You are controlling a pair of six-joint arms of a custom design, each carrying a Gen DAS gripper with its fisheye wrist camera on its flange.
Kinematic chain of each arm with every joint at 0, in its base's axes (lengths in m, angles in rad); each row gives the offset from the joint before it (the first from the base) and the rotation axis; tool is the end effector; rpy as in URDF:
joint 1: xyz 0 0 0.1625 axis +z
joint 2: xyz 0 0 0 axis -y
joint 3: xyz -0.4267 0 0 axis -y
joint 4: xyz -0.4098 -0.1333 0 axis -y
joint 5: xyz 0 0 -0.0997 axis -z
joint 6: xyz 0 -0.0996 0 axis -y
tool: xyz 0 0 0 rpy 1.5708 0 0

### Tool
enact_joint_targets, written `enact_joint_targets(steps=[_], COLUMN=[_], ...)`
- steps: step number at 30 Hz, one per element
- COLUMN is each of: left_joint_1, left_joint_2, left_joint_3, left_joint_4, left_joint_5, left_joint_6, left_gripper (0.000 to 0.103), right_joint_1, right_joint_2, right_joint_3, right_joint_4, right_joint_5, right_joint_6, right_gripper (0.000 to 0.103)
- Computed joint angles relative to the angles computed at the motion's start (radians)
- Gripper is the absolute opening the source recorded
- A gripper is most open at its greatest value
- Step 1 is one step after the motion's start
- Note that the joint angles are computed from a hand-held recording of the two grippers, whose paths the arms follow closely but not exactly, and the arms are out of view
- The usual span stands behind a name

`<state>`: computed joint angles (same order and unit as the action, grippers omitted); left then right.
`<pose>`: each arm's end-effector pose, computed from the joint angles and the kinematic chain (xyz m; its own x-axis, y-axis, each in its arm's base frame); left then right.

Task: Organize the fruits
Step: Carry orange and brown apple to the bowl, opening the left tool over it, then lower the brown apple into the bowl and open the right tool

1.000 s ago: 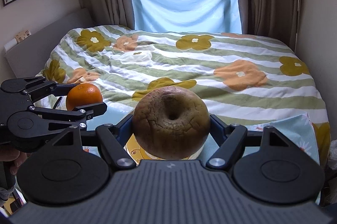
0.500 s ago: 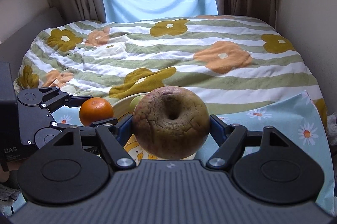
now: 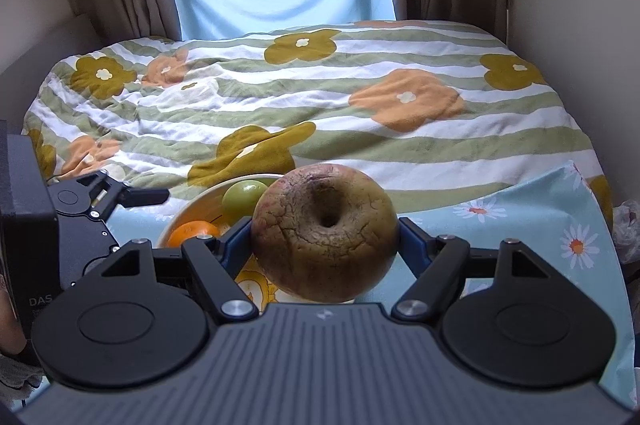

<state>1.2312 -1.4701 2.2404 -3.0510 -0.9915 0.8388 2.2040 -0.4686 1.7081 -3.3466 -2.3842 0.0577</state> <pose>0.0216 -0.5028 0.3034 -0.4189 0.4934 -0.7623 0.8442 0.5208 -0.1268 0.4247 -0.4756 -0.0402 -0.8016 -0.0671 0.5941 -0.4632 0.6980 -0.5461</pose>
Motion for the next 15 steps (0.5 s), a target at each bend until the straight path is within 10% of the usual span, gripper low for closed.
enact_joint_targets(steps=[15], left_joint_1=[-0.036], left_joint_2=[-0.261], left_joint_3=[0.063], left_joint_4=[0.166], left_joint_5=[0.019], left_joint_6=[-0.219], left_gripper=[0.103], right_joint_1=[0.008], right_joint_2=[0.015], right_joint_3=[-0.040], right_joint_4=[0.068], right_joint_5=[0.051], right_joint_6=[-0.059], right_gripper=[0.090])
